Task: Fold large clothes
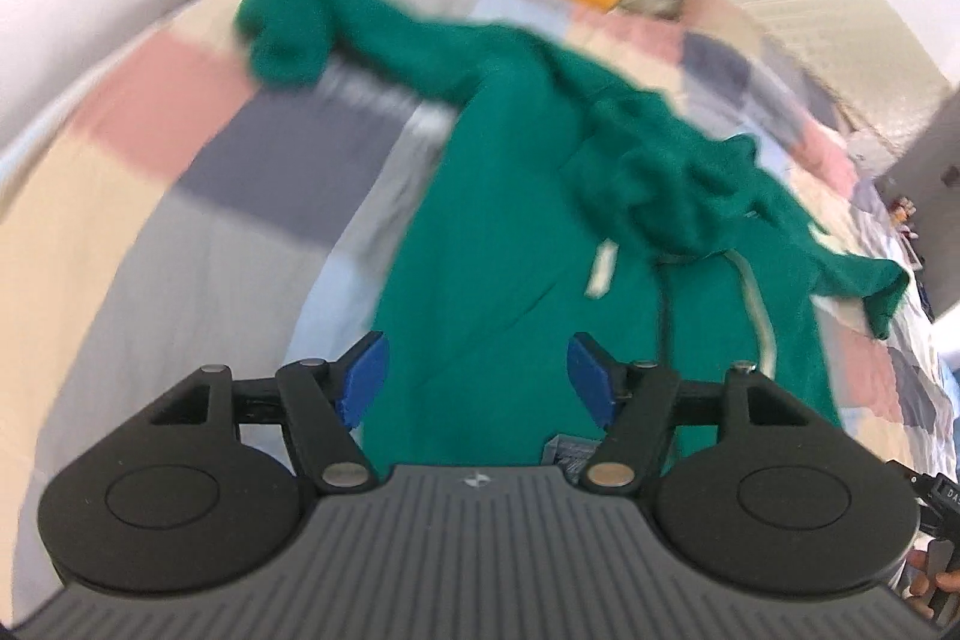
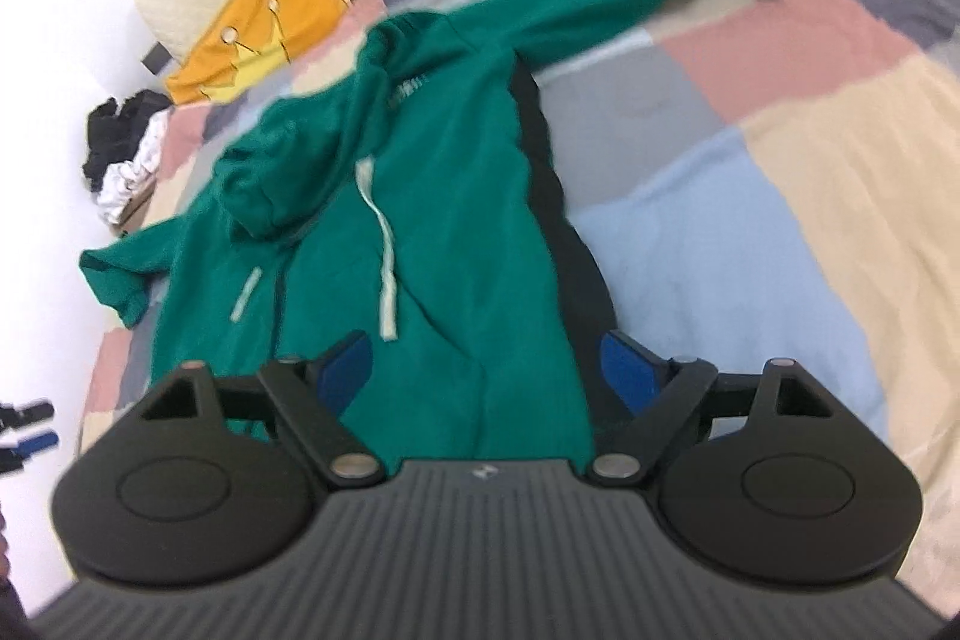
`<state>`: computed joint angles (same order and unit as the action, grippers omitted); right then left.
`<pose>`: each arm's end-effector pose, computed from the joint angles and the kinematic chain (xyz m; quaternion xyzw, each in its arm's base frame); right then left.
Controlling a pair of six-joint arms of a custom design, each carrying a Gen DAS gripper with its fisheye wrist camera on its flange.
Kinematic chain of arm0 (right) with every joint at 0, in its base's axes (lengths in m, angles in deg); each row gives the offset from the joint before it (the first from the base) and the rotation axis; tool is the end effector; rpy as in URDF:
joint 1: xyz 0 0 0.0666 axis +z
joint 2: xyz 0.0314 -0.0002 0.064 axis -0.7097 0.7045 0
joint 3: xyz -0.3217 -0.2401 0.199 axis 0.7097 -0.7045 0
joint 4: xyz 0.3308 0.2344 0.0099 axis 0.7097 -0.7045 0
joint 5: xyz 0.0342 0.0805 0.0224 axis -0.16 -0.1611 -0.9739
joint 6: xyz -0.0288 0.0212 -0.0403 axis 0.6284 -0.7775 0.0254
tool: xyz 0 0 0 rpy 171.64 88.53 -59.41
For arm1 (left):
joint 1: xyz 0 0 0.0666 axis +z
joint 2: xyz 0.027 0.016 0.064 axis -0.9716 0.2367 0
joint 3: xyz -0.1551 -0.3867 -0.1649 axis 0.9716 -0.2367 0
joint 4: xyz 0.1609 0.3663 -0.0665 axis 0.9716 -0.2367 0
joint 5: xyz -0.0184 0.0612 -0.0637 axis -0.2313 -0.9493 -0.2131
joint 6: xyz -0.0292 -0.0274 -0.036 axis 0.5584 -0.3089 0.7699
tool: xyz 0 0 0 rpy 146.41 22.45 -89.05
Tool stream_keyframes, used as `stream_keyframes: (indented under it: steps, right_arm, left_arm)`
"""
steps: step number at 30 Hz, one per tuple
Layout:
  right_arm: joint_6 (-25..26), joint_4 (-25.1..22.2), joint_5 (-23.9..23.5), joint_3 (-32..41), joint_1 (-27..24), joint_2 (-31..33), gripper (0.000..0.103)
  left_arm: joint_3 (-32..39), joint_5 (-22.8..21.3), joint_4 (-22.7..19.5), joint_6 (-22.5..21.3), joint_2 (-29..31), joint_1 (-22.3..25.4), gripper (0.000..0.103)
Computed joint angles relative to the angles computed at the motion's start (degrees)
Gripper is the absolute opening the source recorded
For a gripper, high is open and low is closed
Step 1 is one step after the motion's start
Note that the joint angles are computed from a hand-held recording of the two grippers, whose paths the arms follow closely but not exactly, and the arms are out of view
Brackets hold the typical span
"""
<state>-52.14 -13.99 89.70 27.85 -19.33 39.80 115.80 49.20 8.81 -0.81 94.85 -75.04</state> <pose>0.2916 0.1367 0.3955 0.1283 0.8926 0.1907 0.3878 0.3571 0.0004 0.5533 -0.1084 0.9233 -0.1374 0.3420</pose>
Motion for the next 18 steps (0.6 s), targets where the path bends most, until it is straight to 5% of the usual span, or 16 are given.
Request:
stream_keyframes:
  steps: [9, 14, 18]
  right_arm:
    - [4.29, -0.11, 5.17, 7.85, 1.83, -0.06, 0.085]
    - [5.34, 0.68, 6.22, 11.25, 3.26, 0.98, 0.085]
    - [6.27, 1.88, 6.26, 12.11, 4.00, 1.83, 0.085]
  left_arm:
    - [15.68, -1.74, -0.36, -2.68, 4.12, -12.34, 0.071]
    - [23.92, -7.05, -2.39, -2.98, 7.51, -18.96, 0.071]
    - [25.42, -8.09, -0.67, -2.21, 9.19, -22.10, 0.071]
